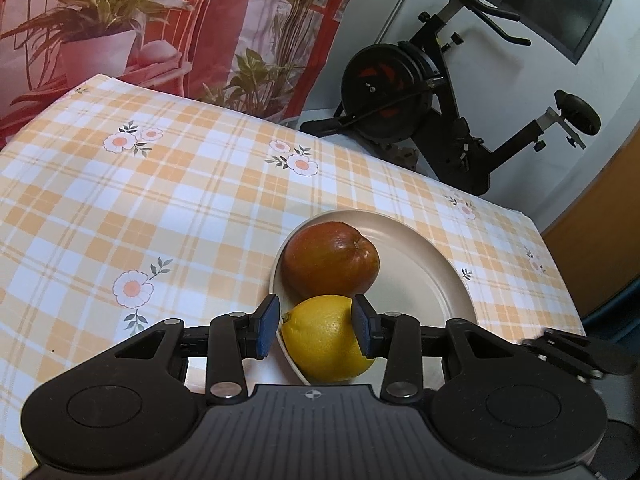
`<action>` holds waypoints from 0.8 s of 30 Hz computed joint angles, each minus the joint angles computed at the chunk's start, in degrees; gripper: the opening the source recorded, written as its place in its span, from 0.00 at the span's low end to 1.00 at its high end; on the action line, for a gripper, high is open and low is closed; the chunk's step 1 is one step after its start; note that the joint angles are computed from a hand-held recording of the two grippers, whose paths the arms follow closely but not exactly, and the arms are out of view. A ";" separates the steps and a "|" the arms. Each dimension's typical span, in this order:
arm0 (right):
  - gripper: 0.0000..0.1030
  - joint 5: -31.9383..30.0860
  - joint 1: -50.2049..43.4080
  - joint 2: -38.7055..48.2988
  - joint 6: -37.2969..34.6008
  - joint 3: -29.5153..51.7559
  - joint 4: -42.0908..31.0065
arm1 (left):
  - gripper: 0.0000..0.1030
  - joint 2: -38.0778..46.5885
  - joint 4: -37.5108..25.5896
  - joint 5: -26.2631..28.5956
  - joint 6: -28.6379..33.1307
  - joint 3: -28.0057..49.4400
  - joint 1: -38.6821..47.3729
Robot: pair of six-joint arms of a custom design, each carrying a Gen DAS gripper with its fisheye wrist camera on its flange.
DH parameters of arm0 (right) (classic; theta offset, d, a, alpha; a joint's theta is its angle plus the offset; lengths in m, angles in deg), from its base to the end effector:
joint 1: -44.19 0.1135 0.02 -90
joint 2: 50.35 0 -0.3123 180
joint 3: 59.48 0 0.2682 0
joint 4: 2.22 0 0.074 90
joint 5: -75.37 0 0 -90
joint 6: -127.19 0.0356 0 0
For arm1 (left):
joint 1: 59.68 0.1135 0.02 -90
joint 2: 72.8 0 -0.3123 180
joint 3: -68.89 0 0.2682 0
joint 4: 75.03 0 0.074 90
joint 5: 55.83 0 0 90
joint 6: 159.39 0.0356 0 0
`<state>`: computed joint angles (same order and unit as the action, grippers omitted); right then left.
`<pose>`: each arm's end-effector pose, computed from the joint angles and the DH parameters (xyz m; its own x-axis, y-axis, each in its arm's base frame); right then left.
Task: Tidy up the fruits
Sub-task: 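Carry the yellow lemon with the left gripper onto the plate beside the red apple, then open the left gripper off the lemon while the right gripper grasps the small brown fruit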
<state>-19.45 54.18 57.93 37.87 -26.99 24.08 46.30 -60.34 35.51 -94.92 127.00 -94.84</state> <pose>0.2505 0.0472 0.0668 -0.7514 -0.1203 -0.6488 -0.2177 0.9734 0.0716 0.3083 -0.2182 0.0726 -0.7872 0.0274 -0.6161 0.2767 0.9086 -0.3130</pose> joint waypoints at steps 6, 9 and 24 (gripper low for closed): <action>0.54 1.02 -3.40 -3.28 1.99 -8.35 7.99 | 0.40 -1.17 -1.41 -2.83 1.63 -0.25 -1.47; 0.54 1.11 -4.83 -3.44 2.52 -11.74 11.73 | 0.41 -2.50 -0.71 -3.61 1.82 -1.60 -1.93; 0.40 -2.14 -5.09 4.24 3.84 -15.96 20.82 | 0.41 -13.37 3.85 -6.67 3.37 -12.76 -1.92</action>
